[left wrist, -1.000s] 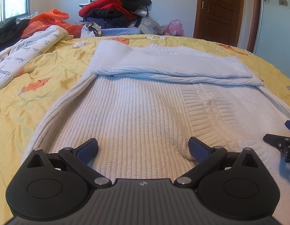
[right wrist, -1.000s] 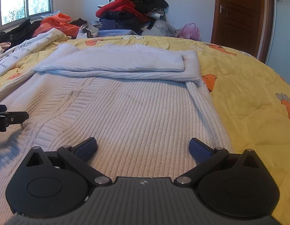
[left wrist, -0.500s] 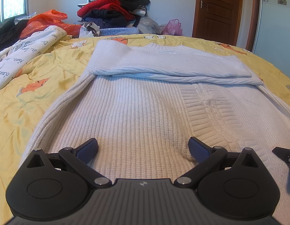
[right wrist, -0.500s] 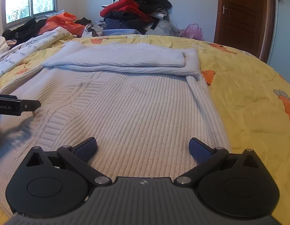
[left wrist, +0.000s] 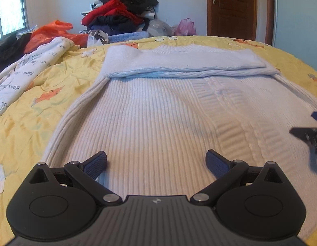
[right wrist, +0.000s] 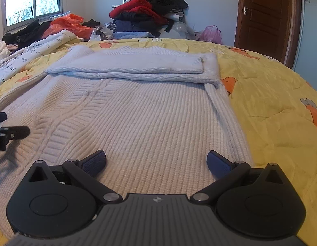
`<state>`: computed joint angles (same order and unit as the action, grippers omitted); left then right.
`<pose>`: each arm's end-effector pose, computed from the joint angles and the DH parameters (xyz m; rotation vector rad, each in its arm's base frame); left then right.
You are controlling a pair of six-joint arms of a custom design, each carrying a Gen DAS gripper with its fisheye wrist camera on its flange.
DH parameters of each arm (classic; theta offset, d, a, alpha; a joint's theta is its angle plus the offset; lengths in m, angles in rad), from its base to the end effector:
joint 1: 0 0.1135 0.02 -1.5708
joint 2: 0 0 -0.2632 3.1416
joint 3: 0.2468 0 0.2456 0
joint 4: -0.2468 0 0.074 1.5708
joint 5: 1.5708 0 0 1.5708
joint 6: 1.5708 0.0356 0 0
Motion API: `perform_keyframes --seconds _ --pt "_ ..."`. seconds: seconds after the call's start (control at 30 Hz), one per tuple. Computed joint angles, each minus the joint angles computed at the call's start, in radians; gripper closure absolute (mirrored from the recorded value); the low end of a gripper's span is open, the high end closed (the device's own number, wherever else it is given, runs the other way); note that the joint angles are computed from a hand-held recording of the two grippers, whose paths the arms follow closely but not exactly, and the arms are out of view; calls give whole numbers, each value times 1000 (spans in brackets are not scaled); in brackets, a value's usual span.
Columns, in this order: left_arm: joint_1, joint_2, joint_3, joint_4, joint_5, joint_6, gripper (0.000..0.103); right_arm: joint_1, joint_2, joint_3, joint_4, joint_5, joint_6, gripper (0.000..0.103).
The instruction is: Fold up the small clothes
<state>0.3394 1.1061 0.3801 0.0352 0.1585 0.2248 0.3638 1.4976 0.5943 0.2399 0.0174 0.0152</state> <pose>0.1943 0.0627 0.1660 -0.0449 2.2537 0.1234 0.2634 0.0996 0.1586 -0.3792 2.2083 0.1867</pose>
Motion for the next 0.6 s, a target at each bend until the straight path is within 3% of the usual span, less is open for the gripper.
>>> perform_keyframes --seconds 0.3,0.6 --pt "37 -104 -33 -83 13 -12 0 7 -18 -15 0 15 6 2" --pt "88 -200 -60 -161 55 31 0 5 -186 -157 -11 6 -32 2"
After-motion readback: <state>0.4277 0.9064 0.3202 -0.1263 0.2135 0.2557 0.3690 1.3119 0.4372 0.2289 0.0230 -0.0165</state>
